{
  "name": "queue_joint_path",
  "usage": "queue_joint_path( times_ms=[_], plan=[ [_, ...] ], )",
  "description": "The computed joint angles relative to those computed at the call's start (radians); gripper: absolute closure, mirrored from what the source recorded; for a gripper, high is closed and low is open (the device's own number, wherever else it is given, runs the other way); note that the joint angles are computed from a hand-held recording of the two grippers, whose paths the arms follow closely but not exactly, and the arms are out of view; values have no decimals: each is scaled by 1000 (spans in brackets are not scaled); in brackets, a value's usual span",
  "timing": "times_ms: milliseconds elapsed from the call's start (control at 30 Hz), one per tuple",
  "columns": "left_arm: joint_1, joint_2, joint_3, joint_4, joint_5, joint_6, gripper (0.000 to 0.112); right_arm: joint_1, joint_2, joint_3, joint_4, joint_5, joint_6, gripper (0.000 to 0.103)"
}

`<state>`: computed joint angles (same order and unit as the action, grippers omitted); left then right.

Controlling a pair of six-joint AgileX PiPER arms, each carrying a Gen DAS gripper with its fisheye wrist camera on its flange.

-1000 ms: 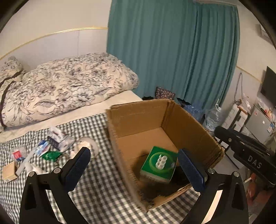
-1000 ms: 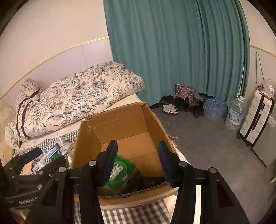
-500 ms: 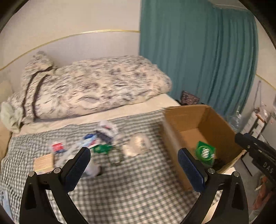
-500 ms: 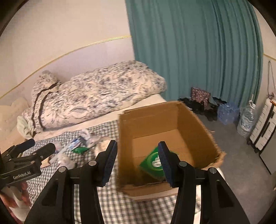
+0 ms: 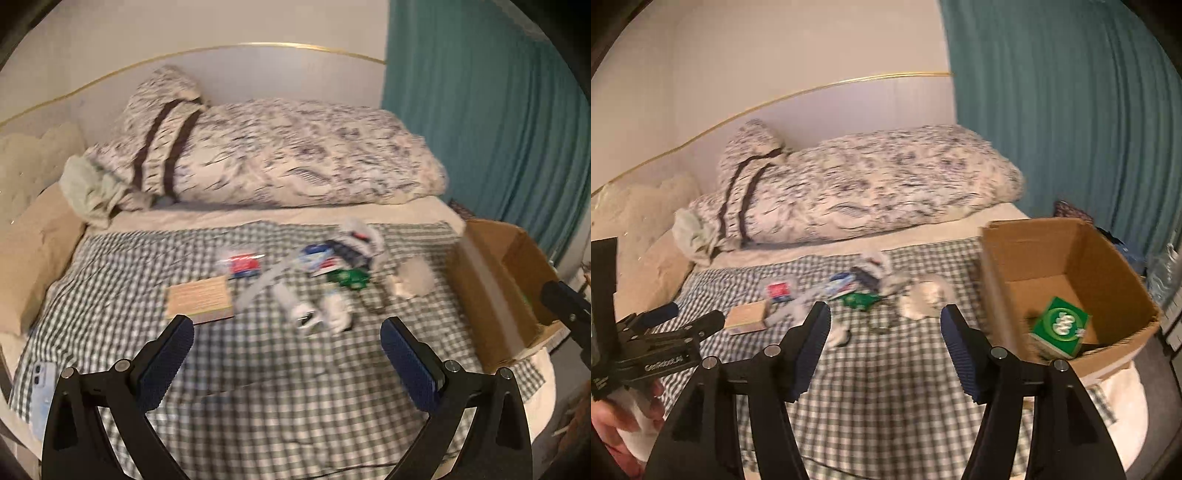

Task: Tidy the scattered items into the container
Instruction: 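Move the left gripper back over the bed toward the small tan box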

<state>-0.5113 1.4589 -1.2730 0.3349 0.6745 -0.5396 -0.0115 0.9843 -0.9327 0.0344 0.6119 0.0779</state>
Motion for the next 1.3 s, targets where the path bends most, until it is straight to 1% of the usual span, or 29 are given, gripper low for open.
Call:
queue_joint_path(
  times_ms=[100, 200, 300, 400, 467, 567, 600, 633, 667, 733, 800, 933, 1033, 1167, 1300],
  plan=[
    [89, 5, 42, -58, -54, 60, 9, 146, 38, 14, -169, -34, 180, 41],
    [177, 31, 77, -132, -113, 124, 9, 224, 105, 26, -259, -81, 281, 41],
    [248, 78, 99, -192, -165, 183, 9, 235, 218, 19, -253, -146, 279, 41],
    [292, 158, 84, -223, -200, 216, 9, 207, 334, 10, -159, -225, 191, 41],
    [312, 216, 66, -250, -226, 243, 9, 198, 421, -10, -135, -271, 176, 41],
    [323, 303, 41, -261, -270, 264, 9, 185, 518, -45, -84, -297, 133, 41],
    [325, 329, 32, -253, -285, 258, 9, 188, 552, -64, -89, -298, 130, 41],
    [329, 358, 17, -255, -296, 256, 9, 198, 584, -85, -133, -295, 161, 42],
    [335, 381, 0, -277, -297, 273, 9, 205, 610, -100, -174, -295, 185, 42],
    [351, 432, -42, -354, -295, 334, 9, 210, 645, -118, -204, -306, 192, 43],
    [352, 471, -83, -383, -288, 359, 9, 210, 684, -141, -182, -322, 164, 43],
    [346, 532, -137, -336, -303, 328, 9, 204, 761, -192, -111, -340, 98, 43],
    [347, 584, -192, -311, -288, 294, 9, 204, 814, -230, -72, -347, 56, 43],
    [330, 622, -230, -201, -295, 207, 9, 201, 870, -273, -37, -356, 13, 43],
    [324, 645, -255, -132, -301, 145, 9, 201, 914, -310, -105, -366, 76, 43]
  ],
)
